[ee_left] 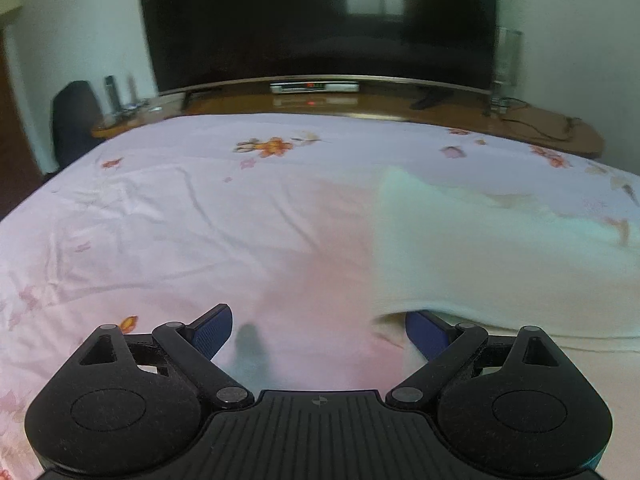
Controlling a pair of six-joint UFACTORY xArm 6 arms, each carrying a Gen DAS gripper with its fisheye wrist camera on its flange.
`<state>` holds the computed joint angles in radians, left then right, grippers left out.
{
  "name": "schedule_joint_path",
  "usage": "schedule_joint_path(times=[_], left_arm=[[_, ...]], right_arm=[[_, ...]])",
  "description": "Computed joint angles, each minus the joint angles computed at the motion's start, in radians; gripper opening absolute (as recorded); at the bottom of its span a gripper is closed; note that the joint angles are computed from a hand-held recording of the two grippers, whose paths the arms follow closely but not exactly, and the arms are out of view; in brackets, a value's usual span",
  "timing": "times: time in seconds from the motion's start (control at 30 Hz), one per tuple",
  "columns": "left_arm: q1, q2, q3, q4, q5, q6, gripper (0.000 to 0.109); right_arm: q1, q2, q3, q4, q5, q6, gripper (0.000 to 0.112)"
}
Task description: Fold small clothes
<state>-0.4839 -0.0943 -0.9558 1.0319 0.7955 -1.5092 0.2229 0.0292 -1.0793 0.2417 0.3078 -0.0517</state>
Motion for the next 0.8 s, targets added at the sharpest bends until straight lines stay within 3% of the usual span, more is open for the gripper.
schedule_joint_path(times=[0.1,0.2,0.33,0.4,0.53,0.63,0.7,0.8], left_arm=[[0.008,-0.025,0.02,-0.028,-0.029,-0.013,0.093],[-0.022,-0.014,0.012,0.017,0.012,0.0,0.093],[0.012,-0.002,0.009,-0.086,-0.008,-0.006,0.093],[0.019,-0.009,0.016,-0.093,-0.015,-0.032,0.093],[0.011,-0.012,0.022,-0.084,-0.006,-0.046,0.093],[0.002,-0.012,0.024,-0.081,0.001,-0.033,0.093],[0.006,-0.026,0.035,-0.086,-0.008,-0.026,0.093],[0.013,-0.052,0.055,-0.096,-0.015,-0.006,0.093]], right_arm=[[-0.024,-0.01,0.045,-0.219,-0.062,0.179,0.008],[-0.039,-0.008,0.05,-0.205,-0.06,0.162,0.008],[-0.039,-0.018,0.058,-0.284,-0.044,0.204,0.008],[-0.038,-0.024,0.061,-0.232,-0.046,0.184,0.009],[-0.041,-0.021,0.048,0.01,0.004,-0.061,0.011],[-0.059,-0.027,0.036,0.164,0.03,-0.145,0.015],[-0.06,-0.031,0.042,0.143,0.035,-0.144,0.01],[-0.061,-0.041,0.07,0.005,-0.014,-0.037,0.008]])
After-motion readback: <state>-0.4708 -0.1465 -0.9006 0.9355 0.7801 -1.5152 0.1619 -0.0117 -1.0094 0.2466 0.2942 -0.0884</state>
